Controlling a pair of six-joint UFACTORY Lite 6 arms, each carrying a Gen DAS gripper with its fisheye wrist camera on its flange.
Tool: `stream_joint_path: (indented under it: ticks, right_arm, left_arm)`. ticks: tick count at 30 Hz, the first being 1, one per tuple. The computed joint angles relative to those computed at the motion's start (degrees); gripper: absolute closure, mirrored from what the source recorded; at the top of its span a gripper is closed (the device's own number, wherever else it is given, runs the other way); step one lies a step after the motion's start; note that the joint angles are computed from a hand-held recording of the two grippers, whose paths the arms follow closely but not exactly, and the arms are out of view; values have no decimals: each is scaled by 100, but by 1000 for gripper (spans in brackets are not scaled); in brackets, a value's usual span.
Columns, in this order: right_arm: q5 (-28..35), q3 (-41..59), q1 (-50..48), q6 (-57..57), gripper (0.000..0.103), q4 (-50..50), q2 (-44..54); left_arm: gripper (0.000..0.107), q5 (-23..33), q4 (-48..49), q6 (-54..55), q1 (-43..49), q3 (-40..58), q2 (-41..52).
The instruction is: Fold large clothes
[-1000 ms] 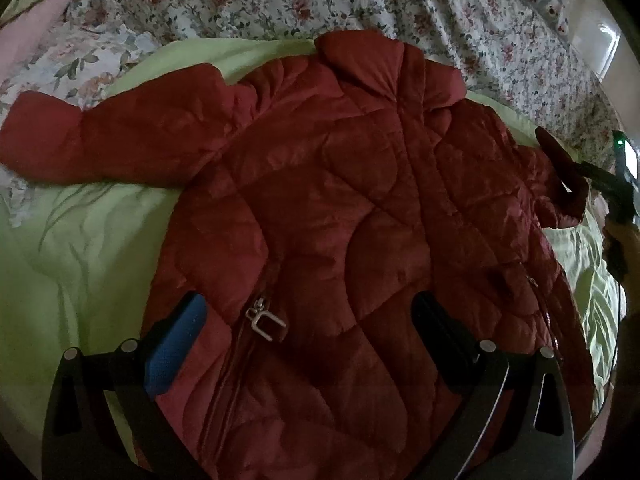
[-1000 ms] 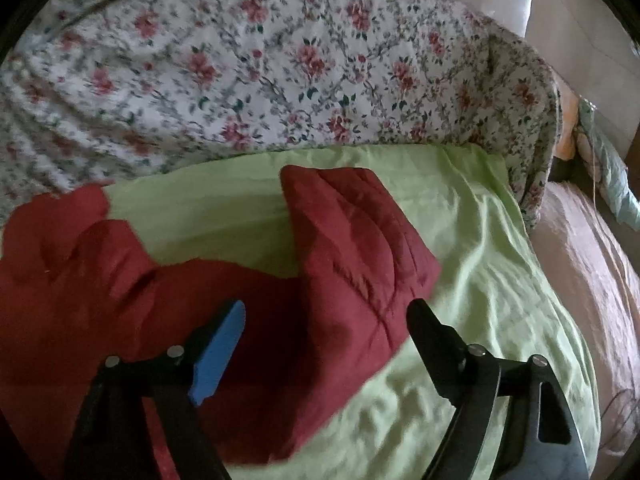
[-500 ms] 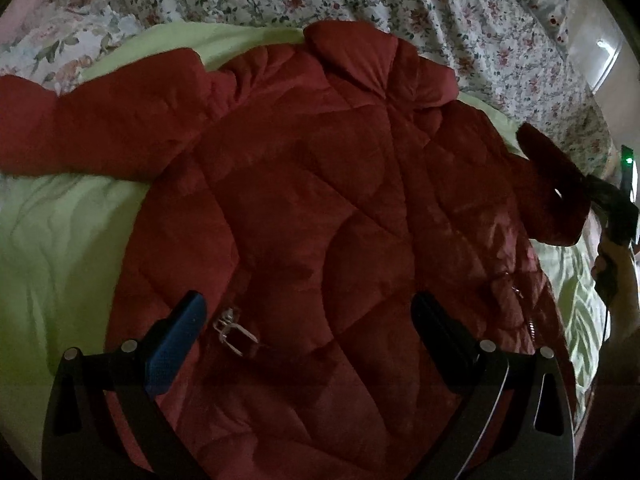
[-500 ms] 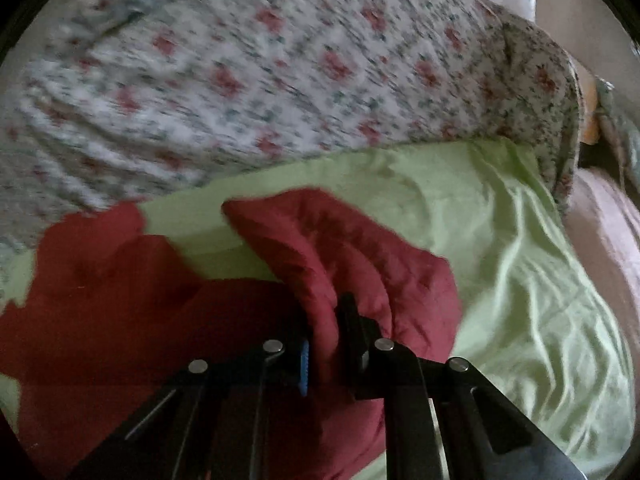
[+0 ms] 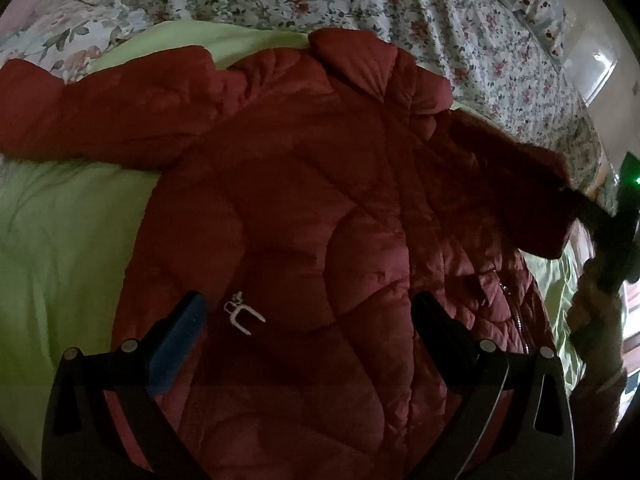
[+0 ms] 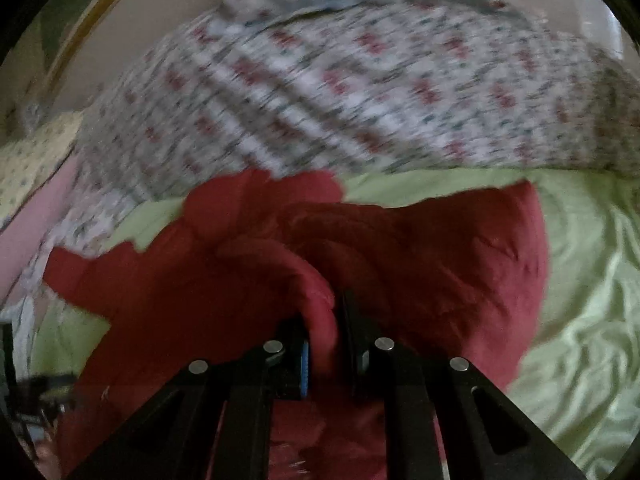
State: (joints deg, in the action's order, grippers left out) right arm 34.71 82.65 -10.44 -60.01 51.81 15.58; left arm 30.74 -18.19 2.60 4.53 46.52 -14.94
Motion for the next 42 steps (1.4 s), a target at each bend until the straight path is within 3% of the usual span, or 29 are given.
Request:
stream_joint_path:
  ticks: [8, 14, 17, 20, 27, 29, 31, 32, 33, 34, 35, 37, 42]
  right_arm:
    - [117, -261, 833, -479, 90, 251, 515]
    - [182, -769, 1136, -1364, 87, 391, 391]
    - [24, -894, 1252, -1544, 86, 368, 395]
    - [251, -857, 1246, -1777, 85, 444, 497]
    - [320, -976, 1402, -2168, 84, 444, 469]
    - [317, -972, 1393, -2186, 84, 466, 483]
    - [361, -885, 1375, -2083, 84, 420, 555]
    - [365, -861, 1367, -2020, 83, 377, 569]
    - [392, -868, 1339, -1994, 79, 346, 566]
    - [441, -835, 1313, -1906, 75, 271, 583]
    - [477, -841, 1297, -1876, 72, 248, 571]
    - [556, -919, 1228, -1869, 54, 227, 479]
    - [534, -1216, 973, -1917, 51, 374, 90]
  left_arm:
    - [4, 51, -279, 469, 345, 139, 191]
    - [4, 138, -1100, 1337, 587, 625, 860]
    - [4, 204, -1618, 1836, 635, 1120, 1504]
    - [4, 495, -2251, 2321, 680, 1970, 2455]
    - [5, 783, -2169, 1910, 432, 3980, 4370]
    - [17, 668, -1927, 1694, 324, 4215, 4588]
    - [54, 681, -1842, 1715, 295, 4359, 4723]
    - [62, 712, -1863, 1773, 314, 4395, 4763]
    - [80, 757, -1973, 1908, 352, 4389, 4757]
    - [89, 807, -2047, 2028, 403, 4346, 4711]
    - [90, 798, -2036, 2108, 455, 4244, 4610]
    - [95, 677, -1820, 2056, 463, 4116, 4425]
    - [97, 248, -1427, 1996, 586, 3585, 3786]
